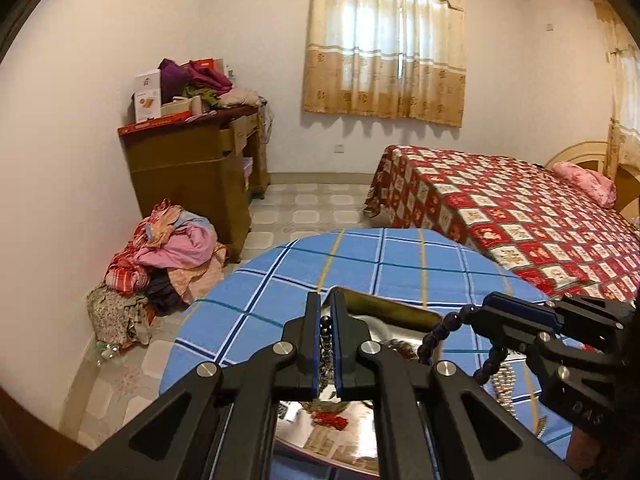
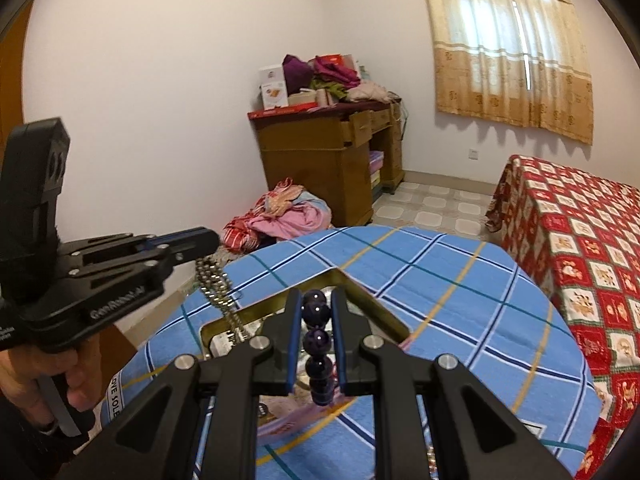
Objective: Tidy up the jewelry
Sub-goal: 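Carry the gold chain and purple bracelet over the pink tin with both tools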
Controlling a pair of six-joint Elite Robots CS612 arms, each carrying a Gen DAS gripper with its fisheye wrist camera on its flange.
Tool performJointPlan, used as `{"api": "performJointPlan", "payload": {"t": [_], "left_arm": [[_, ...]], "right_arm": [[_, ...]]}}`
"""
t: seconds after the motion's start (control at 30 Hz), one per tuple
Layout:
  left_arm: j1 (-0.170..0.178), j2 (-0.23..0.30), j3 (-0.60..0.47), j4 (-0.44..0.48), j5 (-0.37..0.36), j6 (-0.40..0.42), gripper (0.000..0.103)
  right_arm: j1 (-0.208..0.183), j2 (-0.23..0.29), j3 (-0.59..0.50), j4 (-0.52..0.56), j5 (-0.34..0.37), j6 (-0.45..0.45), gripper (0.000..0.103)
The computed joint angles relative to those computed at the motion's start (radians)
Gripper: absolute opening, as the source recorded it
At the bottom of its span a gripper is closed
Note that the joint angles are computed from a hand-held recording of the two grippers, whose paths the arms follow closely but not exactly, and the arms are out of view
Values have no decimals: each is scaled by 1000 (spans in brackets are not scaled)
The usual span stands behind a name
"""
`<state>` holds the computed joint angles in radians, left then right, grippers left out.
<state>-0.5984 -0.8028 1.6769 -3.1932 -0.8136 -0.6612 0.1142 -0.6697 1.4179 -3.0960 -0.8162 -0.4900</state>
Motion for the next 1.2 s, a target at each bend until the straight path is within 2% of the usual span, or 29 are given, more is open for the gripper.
{"api": "performJointPlan", "payload": {"t": [0.37,1.2], "left_arm": [[16,12,6,54,-20,-64,4],[32,36,-11,129,-72,-96,4]], "right_arm": [[29,17,-7,64,-27,-75,17],[40,36,-24,125,-94,-94,17]]}}
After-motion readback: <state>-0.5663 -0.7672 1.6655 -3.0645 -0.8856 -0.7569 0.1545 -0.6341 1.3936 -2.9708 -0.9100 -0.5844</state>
